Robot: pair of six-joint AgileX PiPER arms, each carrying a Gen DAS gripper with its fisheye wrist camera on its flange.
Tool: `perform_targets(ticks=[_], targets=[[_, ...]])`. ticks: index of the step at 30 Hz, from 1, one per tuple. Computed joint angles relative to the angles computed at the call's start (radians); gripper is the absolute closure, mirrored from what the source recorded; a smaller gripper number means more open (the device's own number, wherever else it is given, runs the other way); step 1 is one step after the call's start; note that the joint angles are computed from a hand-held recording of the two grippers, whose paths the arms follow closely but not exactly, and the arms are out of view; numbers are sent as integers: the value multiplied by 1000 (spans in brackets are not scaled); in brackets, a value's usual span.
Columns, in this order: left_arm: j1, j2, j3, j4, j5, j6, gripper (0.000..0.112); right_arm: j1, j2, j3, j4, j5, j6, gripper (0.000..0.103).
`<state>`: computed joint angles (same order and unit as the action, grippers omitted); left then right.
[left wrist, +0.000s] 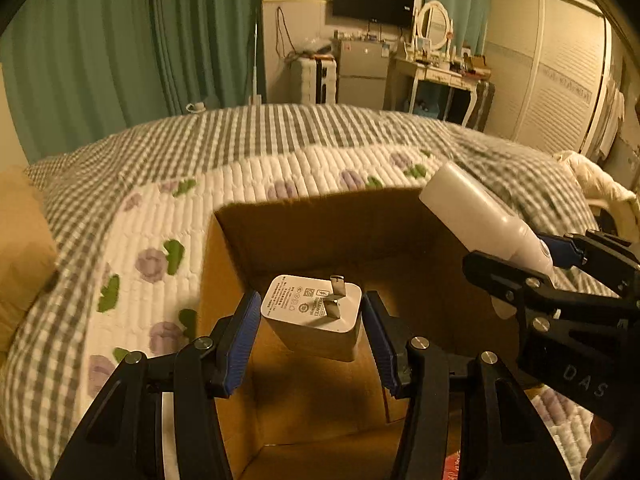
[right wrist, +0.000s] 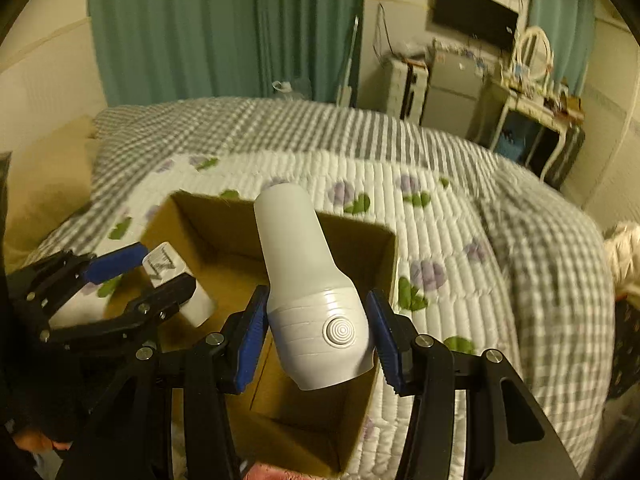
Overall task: Organize rigid objects
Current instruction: 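Carry both items over the cardboard box and release them inside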
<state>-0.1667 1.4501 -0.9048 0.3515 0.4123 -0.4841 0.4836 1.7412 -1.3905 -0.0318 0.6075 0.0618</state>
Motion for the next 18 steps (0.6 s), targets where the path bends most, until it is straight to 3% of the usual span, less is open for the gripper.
perform_targets(ticks=[5,6,7,8,10,14,18], targets=[[-4,9,24,7,-22,6,58,-20,-18,56,86,-63,-84,50],[-14,2,24,32,3,-29,56,-14,-31,67,43,-65,-46,42],[-21,-11,31,59,9,-59,51,-7,-39,67,-9,-60,11,22],[-30,-43,47,89,17,-85,46,-11,-60,77,-25,-56,37,19],[-42,-114,80,122,29,-111,29,-32,-109,88,30,-25,1,19],[-78,-281,117,133,125,-97,26,-23,-243,129,-52,50,39,19],[-156,-507,164,154,264,-102,13,10,-428,215,-108,109,36,19]])
